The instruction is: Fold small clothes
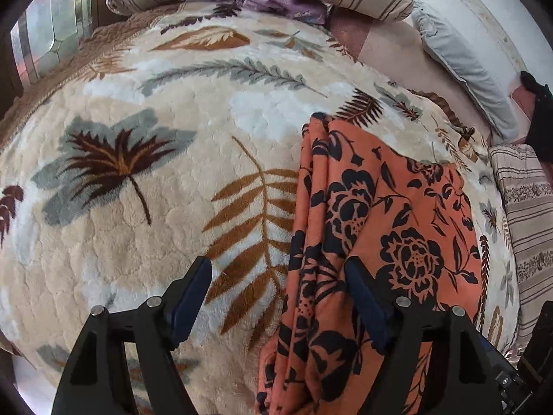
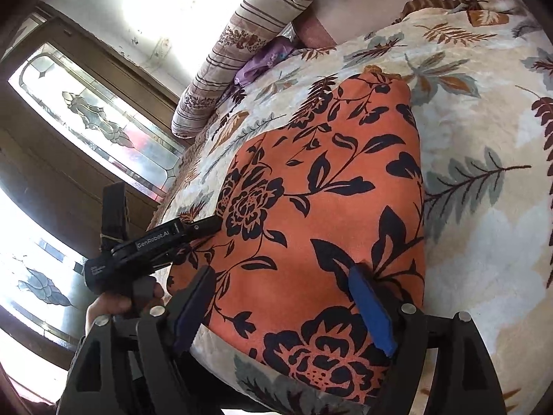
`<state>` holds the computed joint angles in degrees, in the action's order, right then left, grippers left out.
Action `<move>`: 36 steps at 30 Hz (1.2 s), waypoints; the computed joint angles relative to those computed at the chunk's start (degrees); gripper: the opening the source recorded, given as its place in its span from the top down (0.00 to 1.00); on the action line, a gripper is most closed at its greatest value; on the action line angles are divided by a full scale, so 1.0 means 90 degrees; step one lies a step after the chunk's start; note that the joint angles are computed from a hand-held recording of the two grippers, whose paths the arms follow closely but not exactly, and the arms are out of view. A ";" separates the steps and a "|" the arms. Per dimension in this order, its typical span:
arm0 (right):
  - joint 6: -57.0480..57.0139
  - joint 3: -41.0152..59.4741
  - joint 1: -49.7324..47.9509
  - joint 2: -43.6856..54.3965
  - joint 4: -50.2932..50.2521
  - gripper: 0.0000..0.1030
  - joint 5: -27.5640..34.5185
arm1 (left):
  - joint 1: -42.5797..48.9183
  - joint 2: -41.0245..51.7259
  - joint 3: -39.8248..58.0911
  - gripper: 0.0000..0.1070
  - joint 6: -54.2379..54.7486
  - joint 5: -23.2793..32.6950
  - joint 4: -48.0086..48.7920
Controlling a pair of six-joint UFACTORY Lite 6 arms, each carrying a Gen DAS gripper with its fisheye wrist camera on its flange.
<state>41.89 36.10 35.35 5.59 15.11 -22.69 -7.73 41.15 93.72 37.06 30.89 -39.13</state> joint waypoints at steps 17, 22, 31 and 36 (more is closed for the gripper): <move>0.0338 -0.0158 -0.0067 -0.0059 -0.0286 0.21 -0.0181 | 0.0308 -0.1691 -0.2911 0.18 0.1752 -0.1177 -0.1339; 0.0391 -0.0092 -0.0125 -0.0270 -0.0392 0.21 0.0268 | 0.0216 -0.1736 -0.3205 0.15 0.2194 -0.1583 -0.1486; 0.4637 -0.0367 -0.1026 0.0326 -0.4398 0.10 -0.1589 | 0.0479 -0.1765 -0.3304 0.14 0.2768 -0.1324 -0.1941; 0.4583 -0.0838 -0.1055 -0.0638 -0.4072 0.11 -0.1208 | 0.0874 -0.2550 -0.3585 0.15 0.3219 -0.0766 -0.2711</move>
